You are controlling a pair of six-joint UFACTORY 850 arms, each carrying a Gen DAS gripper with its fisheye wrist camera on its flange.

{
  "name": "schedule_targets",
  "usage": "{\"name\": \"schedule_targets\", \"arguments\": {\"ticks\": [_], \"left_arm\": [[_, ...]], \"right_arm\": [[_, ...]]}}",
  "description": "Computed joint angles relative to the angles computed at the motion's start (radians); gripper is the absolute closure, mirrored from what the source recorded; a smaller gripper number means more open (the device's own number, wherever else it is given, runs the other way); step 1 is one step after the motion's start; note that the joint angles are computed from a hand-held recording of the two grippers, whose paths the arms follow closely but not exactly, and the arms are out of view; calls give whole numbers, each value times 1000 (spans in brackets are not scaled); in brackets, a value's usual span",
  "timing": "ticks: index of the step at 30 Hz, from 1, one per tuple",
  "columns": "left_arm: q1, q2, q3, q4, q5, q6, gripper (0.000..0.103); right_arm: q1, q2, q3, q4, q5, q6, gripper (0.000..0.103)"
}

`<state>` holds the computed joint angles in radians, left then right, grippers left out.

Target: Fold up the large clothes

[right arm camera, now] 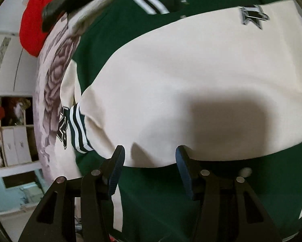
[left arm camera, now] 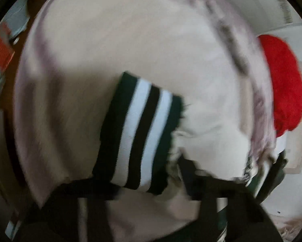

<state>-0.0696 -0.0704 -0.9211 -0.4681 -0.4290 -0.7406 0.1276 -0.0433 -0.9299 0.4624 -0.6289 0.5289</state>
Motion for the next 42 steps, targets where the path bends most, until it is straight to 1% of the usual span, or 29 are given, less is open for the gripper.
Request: {"name": "schedule_targets", "arguments": {"ticks": [2,3,4,5,7,9,11,14,15,17,18,19,20,21,23,24,25,26,27,28,29,31,32,34,36,37,39,41,42], "left_arm": [[8,-32,-59,108,30,-22,82],[20,-52,-92,128,49,-5,83],[43,-89,-142,137,58,32,83],[65,-120,-177,124,62,74,84],[109,-206,-271,45,55,216,84],[136,-318,-399,26,36,316,84],[145,-455,-564,56,-29,377,84],[153,-582,-723,42,-135,423,83],[154,-603,-748,31,-153,433,82],[168,-609,-739,-87,-157,510,77],[180,-596,-712,-191,-157,560,70],[194,-579,-682,-296,-167,623,59],[204,-564,-655,-401,-193,652,53],[209,-544,-614,-505,-189,709,45],[196,-519,-569,-589,-171,747,44],[184,-518,-570,-568,-158,732,45],[163,-511,-567,-505,-114,694,47],[132,-507,-575,-401,-43,633,47],[115,-505,-590,-296,-15,559,64],[94,-512,-613,-191,7,504,94],[75,-517,-638,-87,22,463,102],[47,-518,-680,122,36,317,102],[31,-511,-701,227,35,249,102],[-6,-507,-755,436,21,110,102],[-50,-484,-790,612,8,24,102],[-70,-488,-828,661,-8,23,102],[-127,-470,-869,760,-40,20,102],[-190,-471,-934,767,-97,68,102],[-228,-477,-973,727,-129,126,102]], "right_arm": [[25,-17,-24,-25,5,40,48],[46,-47,-55,-56,4,74,48],[42,-82,-91,-62,13,66,48],[22,-74,-99,-63,-17,43,48],[17,-63,-109,-75,-36,31,49],[8,-47,-113,-82,-44,4,49],[10,-45,-124,-97,-48,-2,48],[27,-75,-157,-142,-40,32,48],[32,-87,-167,-150,-37,46,48],[30,-106,-176,-139,-36,59,49],[28,-113,-179,-136,-38,71,49],[26,-119,-179,-123,-31,72,49],[21,-117,-173,-104,-26,67,48],[17,-114,-168,-90,-23,66,47],[11,-113,-162,-58,-7,51,43],[7,-107,-156,-46,-5,43,43],[7,-106,-156,-45,-8,45,43],[4,-104,-154,-41,-12,41,43],[1,-99,-152,-45,-18,44,43],[1,-97,-154,-59,-25,60,43],[0,-93,-157,-77,-34,82,43],[2,-88,-173,-148,-64,142,42],[9,-93,-194,-226,-102,195,41],[22,-106,-233,-363,-179,270,33],[35,-131,-275,-508,-269,322,28],[37,-135,-282,-551,-287,330,24],[41,-159,-302,-672,-337,346,23],[26,-171,-299,-706,-320,293,23],[6,-172,-294,-686,-306,253,23]]}}
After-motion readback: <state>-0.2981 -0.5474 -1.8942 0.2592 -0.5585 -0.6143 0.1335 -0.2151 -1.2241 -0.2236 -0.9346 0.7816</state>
